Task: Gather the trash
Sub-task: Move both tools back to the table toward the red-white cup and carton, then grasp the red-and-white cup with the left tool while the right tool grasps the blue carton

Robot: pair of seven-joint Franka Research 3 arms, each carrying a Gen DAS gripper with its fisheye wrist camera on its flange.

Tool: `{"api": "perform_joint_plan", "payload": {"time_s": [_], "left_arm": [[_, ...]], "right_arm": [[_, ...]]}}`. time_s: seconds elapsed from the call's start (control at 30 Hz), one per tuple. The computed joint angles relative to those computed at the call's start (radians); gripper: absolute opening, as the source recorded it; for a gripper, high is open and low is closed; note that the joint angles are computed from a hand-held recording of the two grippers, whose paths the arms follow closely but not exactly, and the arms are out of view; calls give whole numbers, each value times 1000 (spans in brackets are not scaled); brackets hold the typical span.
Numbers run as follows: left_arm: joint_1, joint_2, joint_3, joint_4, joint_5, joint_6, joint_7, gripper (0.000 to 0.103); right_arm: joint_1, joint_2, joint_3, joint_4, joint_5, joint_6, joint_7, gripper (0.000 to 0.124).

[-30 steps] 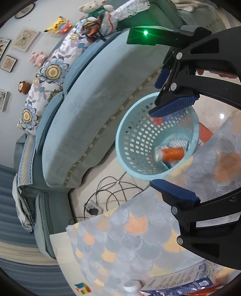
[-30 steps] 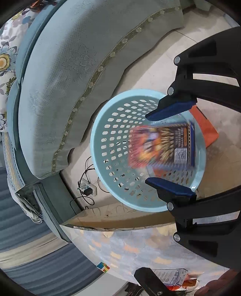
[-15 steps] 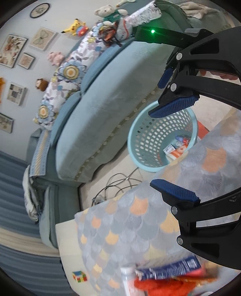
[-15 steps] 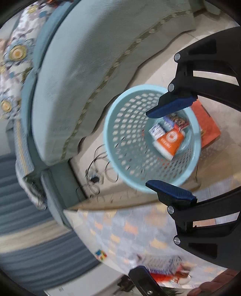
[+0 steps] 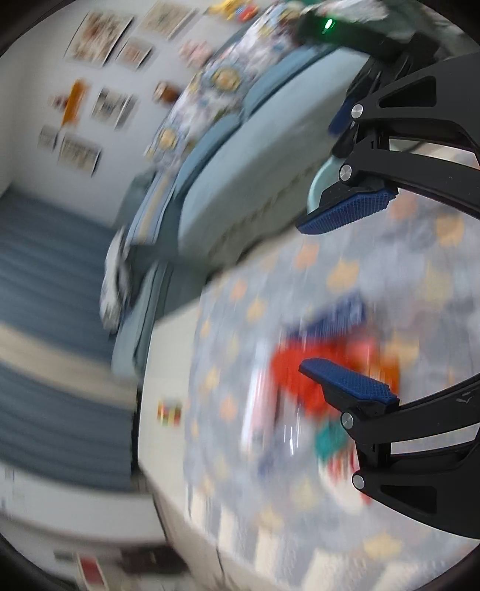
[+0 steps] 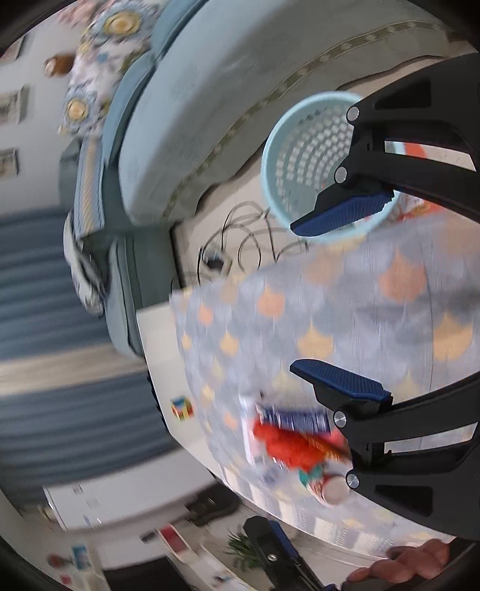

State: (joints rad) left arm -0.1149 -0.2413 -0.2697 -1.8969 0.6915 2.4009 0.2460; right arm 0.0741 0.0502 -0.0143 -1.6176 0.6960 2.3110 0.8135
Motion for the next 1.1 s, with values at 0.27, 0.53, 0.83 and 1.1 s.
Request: {"api": "perform_joint_plan", "payload": {"time_s": [0.27,0.53,0.83,1.1], "left_arm": [[70,-204,61,-221,-72,-88,-122,75],[103,-248,117,-378,-241,51,-136,75],[137,-155,100,-370,-301,69,-103,78],[126,-106,90,-305,-258,-48,-73,78]], "right_arm": [[71,35,48,35,-68,-32,50,65],[132,83,75,14,-163,64,127,65],[153,157,82,41,-259,64,163,65],[145,176,98,75,-230,33,133,65]]}}
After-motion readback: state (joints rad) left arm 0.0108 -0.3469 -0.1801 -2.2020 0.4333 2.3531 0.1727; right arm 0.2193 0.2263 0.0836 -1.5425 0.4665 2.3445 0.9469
